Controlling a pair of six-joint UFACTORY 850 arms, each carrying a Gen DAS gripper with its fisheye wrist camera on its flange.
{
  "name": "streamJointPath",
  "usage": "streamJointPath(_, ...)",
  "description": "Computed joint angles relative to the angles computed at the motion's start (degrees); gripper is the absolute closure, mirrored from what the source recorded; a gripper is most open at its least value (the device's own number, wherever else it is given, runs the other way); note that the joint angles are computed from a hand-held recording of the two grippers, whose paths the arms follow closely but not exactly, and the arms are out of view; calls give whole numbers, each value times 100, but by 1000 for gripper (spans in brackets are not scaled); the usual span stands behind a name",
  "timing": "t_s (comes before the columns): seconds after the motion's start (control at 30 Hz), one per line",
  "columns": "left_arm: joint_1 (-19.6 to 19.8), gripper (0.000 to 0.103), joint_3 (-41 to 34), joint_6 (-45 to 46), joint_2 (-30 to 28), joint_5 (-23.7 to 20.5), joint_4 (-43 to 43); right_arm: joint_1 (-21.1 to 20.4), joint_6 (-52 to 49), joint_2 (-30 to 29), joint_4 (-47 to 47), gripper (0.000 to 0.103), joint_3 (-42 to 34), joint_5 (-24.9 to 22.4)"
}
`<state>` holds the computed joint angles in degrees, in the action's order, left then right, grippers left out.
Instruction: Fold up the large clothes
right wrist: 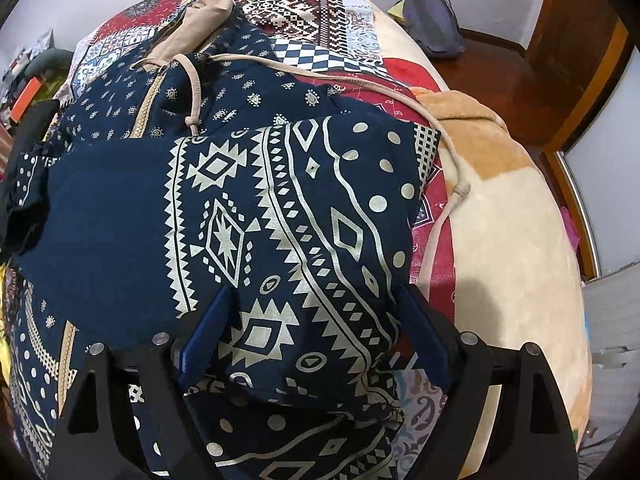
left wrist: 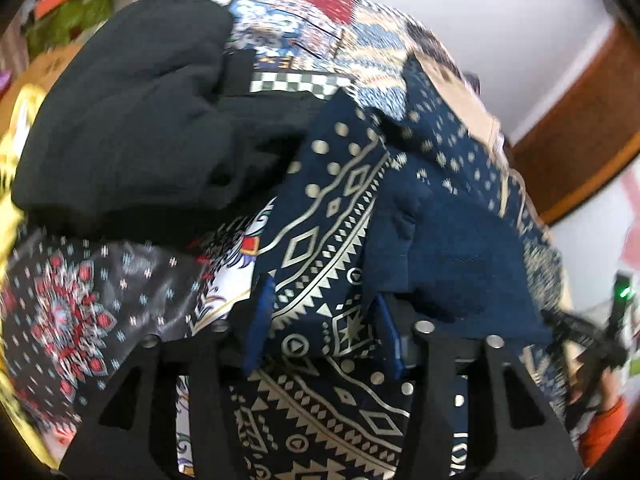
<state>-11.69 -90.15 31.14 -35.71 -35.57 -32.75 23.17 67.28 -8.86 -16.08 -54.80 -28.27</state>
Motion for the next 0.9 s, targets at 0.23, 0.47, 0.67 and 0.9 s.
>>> streamJointPath(0.23, 389, 48, 12, 103, -58, -666, -1272, -24, -45, -31, 55, 20, -5, 30)
streamJointPath(0.47, 219, 48, 433, -927, 357, 401, 305, -22, 11, -47, 28, 20, -17, 20)
streamJointPath(0.67, 203, 48, 415, -1298, 491, 611, 1310, -11, -70, -34, 106, 20, -81, -130)
streamJointPath(0.9, -37, 48, -106, -922, 424, 668, 1577, 6, 293, 147, -638, 20, -338, -372)
